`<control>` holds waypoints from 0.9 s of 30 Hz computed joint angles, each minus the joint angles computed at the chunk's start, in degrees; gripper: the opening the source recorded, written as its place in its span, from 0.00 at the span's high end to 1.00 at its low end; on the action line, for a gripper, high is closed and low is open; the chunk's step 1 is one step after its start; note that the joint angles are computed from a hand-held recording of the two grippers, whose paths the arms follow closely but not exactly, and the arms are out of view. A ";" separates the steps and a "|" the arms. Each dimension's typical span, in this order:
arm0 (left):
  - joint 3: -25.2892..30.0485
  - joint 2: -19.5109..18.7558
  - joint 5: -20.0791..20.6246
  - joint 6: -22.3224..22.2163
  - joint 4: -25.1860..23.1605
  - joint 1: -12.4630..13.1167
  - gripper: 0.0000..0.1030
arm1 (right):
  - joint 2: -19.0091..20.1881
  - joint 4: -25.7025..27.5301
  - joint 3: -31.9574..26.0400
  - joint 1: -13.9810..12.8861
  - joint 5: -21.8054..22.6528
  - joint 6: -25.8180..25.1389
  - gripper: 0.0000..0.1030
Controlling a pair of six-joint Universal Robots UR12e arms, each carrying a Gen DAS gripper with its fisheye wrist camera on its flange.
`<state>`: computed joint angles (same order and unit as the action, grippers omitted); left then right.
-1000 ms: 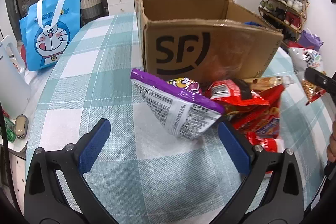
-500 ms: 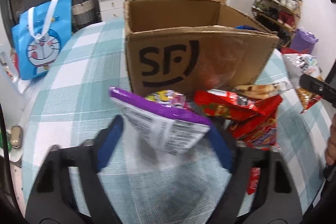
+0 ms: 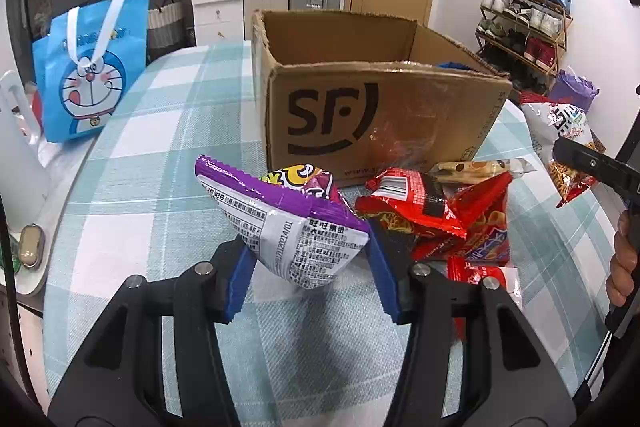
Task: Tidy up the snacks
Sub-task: 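Carry both held bags up and over the open SF box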
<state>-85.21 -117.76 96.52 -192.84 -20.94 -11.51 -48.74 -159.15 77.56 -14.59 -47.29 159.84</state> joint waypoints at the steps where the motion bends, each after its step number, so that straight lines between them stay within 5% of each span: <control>1: -0.37 0.28 0.19 0.04 0.33 -0.06 0.52 | -0.04 -0.15 0.05 0.01 0.06 0.00 0.49; 27: -3.86 4.93 2.61 -1.73 6.91 -0.31 0.53 | -1.50 -3.11 1.73 0.37 3.07 -0.82 0.49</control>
<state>-89.08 -112.83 99.12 -194.57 -14.03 -11.82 -50.25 -162.26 79.29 -14.22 -44.21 159.01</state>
